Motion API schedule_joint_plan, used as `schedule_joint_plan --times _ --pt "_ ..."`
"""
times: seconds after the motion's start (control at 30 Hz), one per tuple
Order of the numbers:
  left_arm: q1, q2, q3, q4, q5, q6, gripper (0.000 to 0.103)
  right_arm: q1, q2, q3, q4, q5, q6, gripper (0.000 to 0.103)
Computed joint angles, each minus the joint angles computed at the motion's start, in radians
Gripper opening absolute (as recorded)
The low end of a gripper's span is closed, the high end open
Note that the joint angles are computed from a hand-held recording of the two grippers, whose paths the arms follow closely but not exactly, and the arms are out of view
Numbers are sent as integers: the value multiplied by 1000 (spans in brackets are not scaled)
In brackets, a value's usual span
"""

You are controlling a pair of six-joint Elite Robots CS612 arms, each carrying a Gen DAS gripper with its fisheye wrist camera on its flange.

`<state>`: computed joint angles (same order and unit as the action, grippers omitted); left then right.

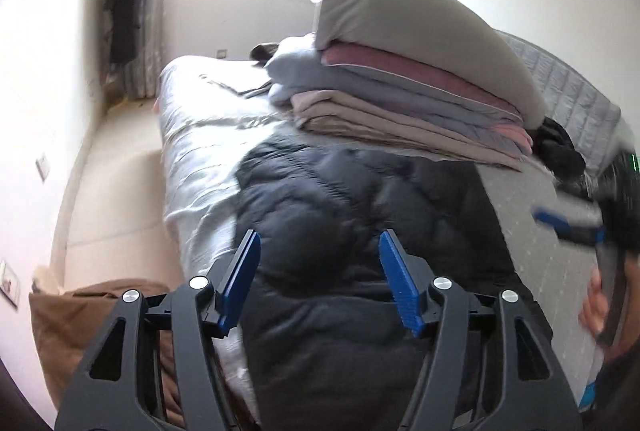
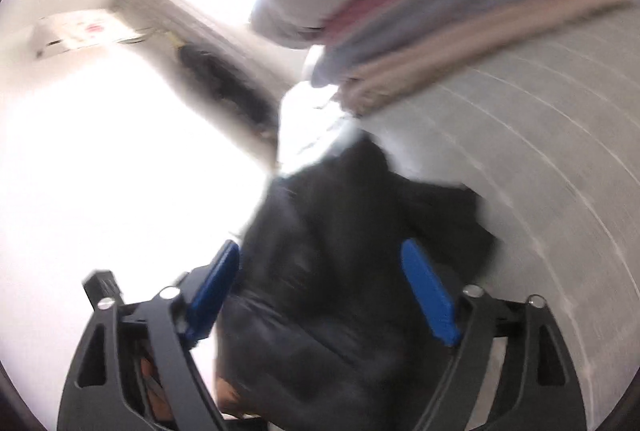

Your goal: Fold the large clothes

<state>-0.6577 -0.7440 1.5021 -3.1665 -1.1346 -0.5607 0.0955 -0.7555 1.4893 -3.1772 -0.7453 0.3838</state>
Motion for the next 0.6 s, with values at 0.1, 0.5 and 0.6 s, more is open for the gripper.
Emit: schedule_joint_plan --times 0.1,0.5,0.6 --pt "-6 9 -14 0 -21 6 62 26 42 -111 90 6 -40 81" --pt "-12 50 -61 178 -132 79 64 23 191 -252 294 -34 41 81" --pt "-25 39 -44 163 -94 89 64 2 150 -180 166 33 91 81"
